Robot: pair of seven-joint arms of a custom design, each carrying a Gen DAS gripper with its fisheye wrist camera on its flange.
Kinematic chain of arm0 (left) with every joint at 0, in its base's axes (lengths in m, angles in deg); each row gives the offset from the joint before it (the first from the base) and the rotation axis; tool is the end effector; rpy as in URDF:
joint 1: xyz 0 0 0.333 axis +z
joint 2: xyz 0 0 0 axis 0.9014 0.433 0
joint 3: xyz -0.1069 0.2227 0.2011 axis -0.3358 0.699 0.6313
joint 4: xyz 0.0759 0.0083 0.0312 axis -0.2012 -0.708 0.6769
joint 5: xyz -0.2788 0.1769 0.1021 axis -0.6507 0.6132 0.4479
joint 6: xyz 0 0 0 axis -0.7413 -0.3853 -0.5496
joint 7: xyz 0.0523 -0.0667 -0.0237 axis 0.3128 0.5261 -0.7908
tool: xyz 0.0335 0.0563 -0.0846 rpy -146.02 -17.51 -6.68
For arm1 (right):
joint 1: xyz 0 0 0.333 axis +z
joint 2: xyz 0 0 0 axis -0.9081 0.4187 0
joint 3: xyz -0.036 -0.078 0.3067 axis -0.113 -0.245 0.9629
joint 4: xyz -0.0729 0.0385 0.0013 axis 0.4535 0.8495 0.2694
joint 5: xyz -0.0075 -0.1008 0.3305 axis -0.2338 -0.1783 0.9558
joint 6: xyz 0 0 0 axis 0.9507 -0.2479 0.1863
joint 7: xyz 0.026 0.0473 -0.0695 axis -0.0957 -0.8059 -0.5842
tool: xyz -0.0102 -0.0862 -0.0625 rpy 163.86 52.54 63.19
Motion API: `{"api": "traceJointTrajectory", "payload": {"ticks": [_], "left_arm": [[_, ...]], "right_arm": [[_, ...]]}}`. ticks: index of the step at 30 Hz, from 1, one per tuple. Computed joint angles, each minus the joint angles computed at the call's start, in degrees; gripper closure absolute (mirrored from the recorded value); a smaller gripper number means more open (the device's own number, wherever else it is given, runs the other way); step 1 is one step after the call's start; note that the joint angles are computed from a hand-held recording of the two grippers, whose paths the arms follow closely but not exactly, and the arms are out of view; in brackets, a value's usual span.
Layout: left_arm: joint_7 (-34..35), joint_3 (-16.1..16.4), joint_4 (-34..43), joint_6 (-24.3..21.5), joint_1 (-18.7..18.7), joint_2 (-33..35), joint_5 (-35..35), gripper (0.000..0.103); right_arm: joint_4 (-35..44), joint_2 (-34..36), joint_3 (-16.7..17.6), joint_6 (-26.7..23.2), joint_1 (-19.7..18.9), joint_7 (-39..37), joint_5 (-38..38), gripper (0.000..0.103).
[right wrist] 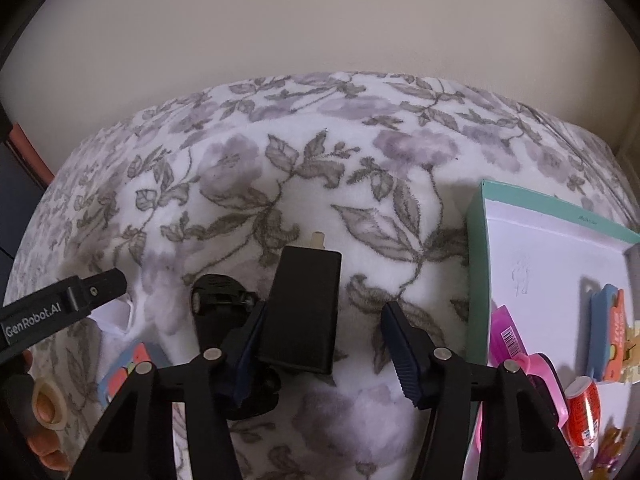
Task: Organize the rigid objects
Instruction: 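Grasp white ring item with left tool while right tool grasps black charger, then lift and carry white ring item and black charger with both tools over the tray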
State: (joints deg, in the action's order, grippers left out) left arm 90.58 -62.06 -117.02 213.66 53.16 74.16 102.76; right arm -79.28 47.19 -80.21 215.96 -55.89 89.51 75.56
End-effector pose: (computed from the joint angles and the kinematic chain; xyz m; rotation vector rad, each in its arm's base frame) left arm 0.6389 -0.1366 0.4306 -2.5031 1.3608 -0.3958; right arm 0.6783 0.1750 0.4263 -2.1038 1.6186 -0.3693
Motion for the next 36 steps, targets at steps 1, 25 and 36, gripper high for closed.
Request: {"api": "traceJointTrajectory", "payload": {"ticks": [1,25,36], "left_arm": [[0.1,0.0,0.2,-0.3,0.0,0.2,-0.1,0.014],[0.2,-0.4,0.3,-2.7,0.4,-0.1,-2.5,0.044],[-1.2,-0.5,0.1,-2.6,0.6,-2.1,-1.3,0.044]], "right_arm": [[0.0,0.0,-0.1,0.0,0.0,0.0,-0.1,0.044],[-1.8,-0.9,0.9,2.4,-1.9,-0.4,1.0,0.071],[-1.6,-1.4,3.1,1.2,-4.4,-4.4,7.9,0.072]]}}
